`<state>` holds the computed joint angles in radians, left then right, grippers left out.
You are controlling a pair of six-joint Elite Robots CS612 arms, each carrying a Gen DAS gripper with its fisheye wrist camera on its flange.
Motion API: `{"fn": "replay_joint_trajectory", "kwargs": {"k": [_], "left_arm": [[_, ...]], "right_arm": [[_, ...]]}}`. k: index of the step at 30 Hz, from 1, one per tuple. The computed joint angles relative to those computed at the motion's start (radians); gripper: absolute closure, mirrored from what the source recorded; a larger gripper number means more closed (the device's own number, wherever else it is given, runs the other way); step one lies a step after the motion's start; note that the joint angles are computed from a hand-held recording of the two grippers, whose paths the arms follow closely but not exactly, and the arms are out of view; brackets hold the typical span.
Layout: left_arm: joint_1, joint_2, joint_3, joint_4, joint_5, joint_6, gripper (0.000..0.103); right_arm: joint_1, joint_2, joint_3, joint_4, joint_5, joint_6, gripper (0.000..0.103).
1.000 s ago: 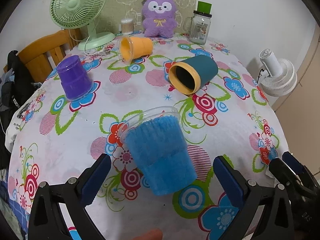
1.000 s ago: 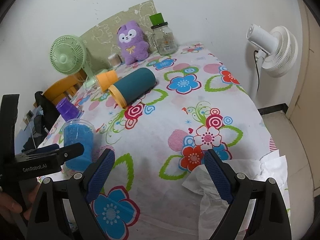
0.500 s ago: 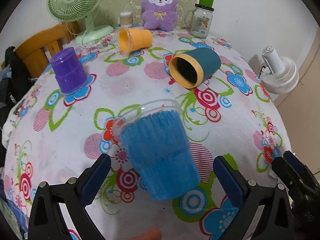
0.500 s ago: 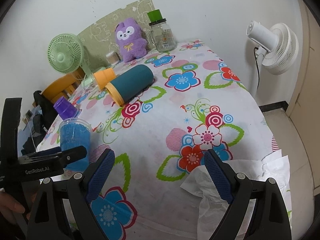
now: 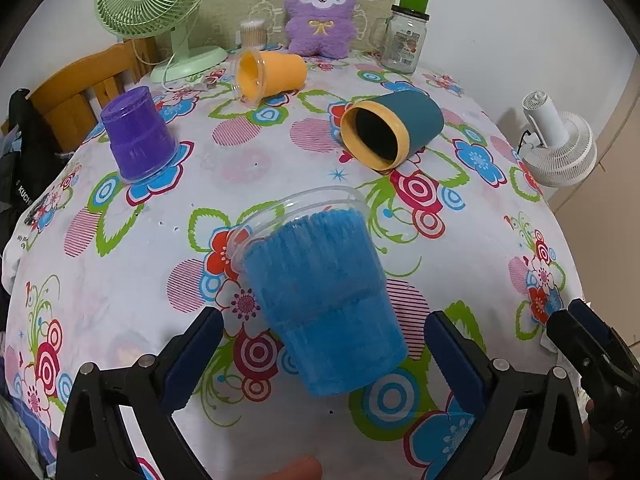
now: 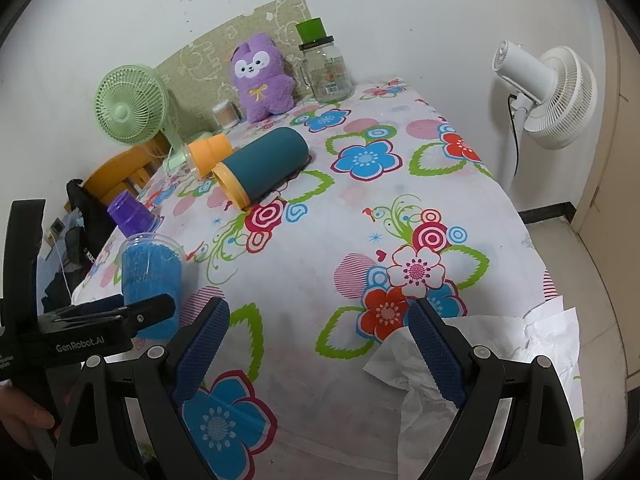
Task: Flip cup upside down
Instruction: 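Close the left tool on the blue cup while the right tool releases it, then lower the held blue cup with the left tool toward the tablecloth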
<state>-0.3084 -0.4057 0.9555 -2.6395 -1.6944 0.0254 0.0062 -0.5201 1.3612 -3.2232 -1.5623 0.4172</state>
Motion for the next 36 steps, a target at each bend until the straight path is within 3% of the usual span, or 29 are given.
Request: {"fn": "replay_joint_trajectory", "kwargs": {"k": [13, 18, 20, 27, 32, 36], "left_arm": [[-0.002, -0.007, 0.016, -0.004, 0.001, 0.035, 0.032], [-0.002, -0.009, 0.018, -0.008, 0.006, 0.035, 0.035], [-0.002, -0.010, 0.020, -0.007, 0.010, 0.038, 0.043], [0.001, -0.010, 0.020, -0.008, 0.011, 0.030, 0.044], [0.005, -0.005, 0.005, 0.013, -0.004, 0.021, 0.025], [0.005, 0.004, -0.013, 0.017, 0.002, 0.023, 0.018]], "right_arm": [[0.003, -0.002, 0.003, -0.003, 0.000, 0.004, 0.011], [0.003, -0.003, 0.004, -0.002, 0.002, 0.005, 0.011], [0.003, -0.003, 0.004, -0.002, 0.002, 0.005, 0.011], [0.006, -0.003, 0.005, 0.000, 0.005, 0.001, 0.011], [0.007, -0.004, 0.005, 0.006, 0.000, 0.001, 0.011], [0.007, -0.005, 0.006, 0.007, -0.007, 0.007, 0.011]]}}
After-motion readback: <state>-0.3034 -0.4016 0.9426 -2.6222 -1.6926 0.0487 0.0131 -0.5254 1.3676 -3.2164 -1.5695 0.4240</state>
